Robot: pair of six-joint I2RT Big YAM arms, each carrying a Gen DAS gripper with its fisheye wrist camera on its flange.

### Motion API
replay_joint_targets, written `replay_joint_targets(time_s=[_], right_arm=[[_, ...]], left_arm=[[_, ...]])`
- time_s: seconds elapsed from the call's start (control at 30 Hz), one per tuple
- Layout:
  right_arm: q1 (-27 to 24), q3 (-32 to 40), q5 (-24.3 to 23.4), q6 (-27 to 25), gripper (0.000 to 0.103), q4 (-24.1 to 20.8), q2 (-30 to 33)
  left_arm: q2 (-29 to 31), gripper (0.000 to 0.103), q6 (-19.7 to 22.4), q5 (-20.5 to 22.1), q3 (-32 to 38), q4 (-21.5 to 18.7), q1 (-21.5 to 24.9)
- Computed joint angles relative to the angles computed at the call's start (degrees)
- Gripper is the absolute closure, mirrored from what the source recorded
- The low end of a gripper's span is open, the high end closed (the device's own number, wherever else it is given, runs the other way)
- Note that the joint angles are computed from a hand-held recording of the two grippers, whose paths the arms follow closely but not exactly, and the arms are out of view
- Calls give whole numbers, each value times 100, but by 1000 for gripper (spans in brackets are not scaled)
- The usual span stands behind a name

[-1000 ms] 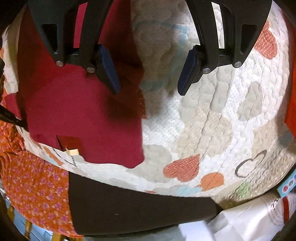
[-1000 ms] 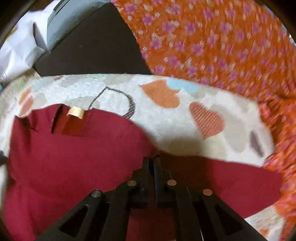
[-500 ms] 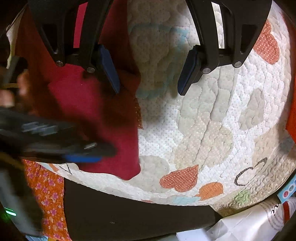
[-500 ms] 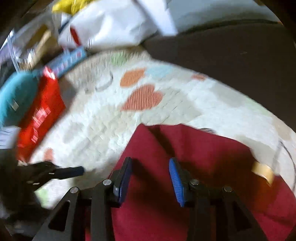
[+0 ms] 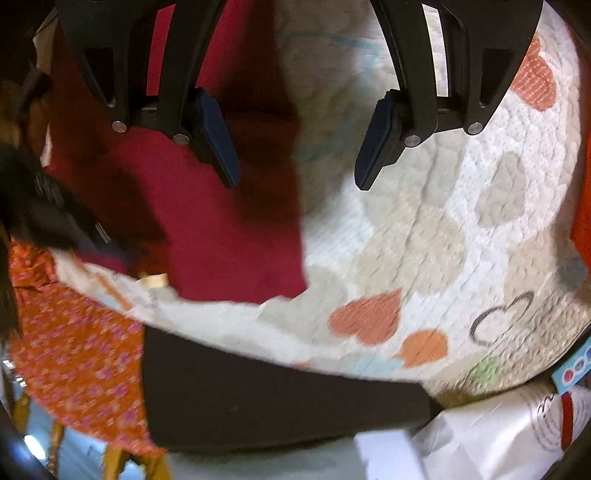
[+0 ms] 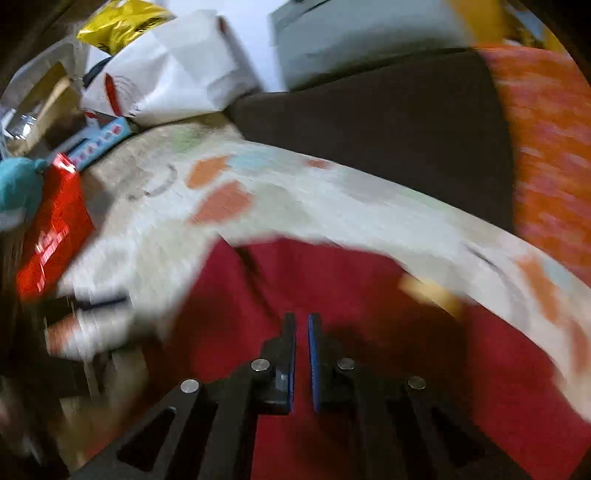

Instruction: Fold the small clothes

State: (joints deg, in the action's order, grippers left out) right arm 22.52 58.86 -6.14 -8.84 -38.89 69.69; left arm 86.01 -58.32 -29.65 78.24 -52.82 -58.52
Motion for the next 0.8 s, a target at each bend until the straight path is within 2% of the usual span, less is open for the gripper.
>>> replay_joint_targets(time_s=[0.07, 0.13, 0.17, 0.2, 0.27, 0.33, 0.37, 0.4, 0.47, 0.53, 0.57, 0.6, 0.7, 0.77, 0.8], right_arm=[[-304, -451, 323, -158, 91, -218, -550], [-581, -811, 930, -103, 85, -195, -779], [-763, -934, 1057, 15, 84, -145, -767], [-949, -985, 922, 86, 84, -150, -703], [-1434, -1095, 40, 152, 84, -86, -841], [-1834, -980, -492, 328, 84, -336, -998], [-2047, -971, -701, 431, 84, -271, -1119], [-2198, -942, -706, 511, 84, -176, -1177], [-2269, -873, -270, 636, 82, -10, -1083], [-2335, -673, 51, 560, 82, -209, -622], [-2419, -524, -53, 554, 82, -446, -288], [-2615, -491, -399, 554, 82, -545, -190], [-3334, -550, -1375, 573, 82, -607, -585], [-3880, -554, -1497, 494, 80, -631, -772], [-4057, -518, -1414, 452, 78, -683, -794]], left_arm=[[72, 38, 126, 49, 59, 172, -32], [209, 38, 213, 267, 138, 274, -37], [268, 38, 212, 354, 164, 287, -40], [401, 38, 169, 523, 253, 178, -22], [595, 38, 39, 797, 361, -25, 35], [634, 38, -92, 656, 398, -161, 26], [615, 38, -158, 675, 397, -181, 26], [561, 38, -274, 683, 374, -144, 32], [515, 38, -421, 597, 374, -70, 3], [558, 38, -464, 483, 507, -116, -36], [588, 38, -462, 440, 567, -126, -58], [627, 38, -447, 407, 649, -144, -76], [720, 38, -363, 417, 827, -143, -104], [742, 38, -300, 405, 875, -114, -112], [762, 38, -279, 420, 900, -107, -119]])
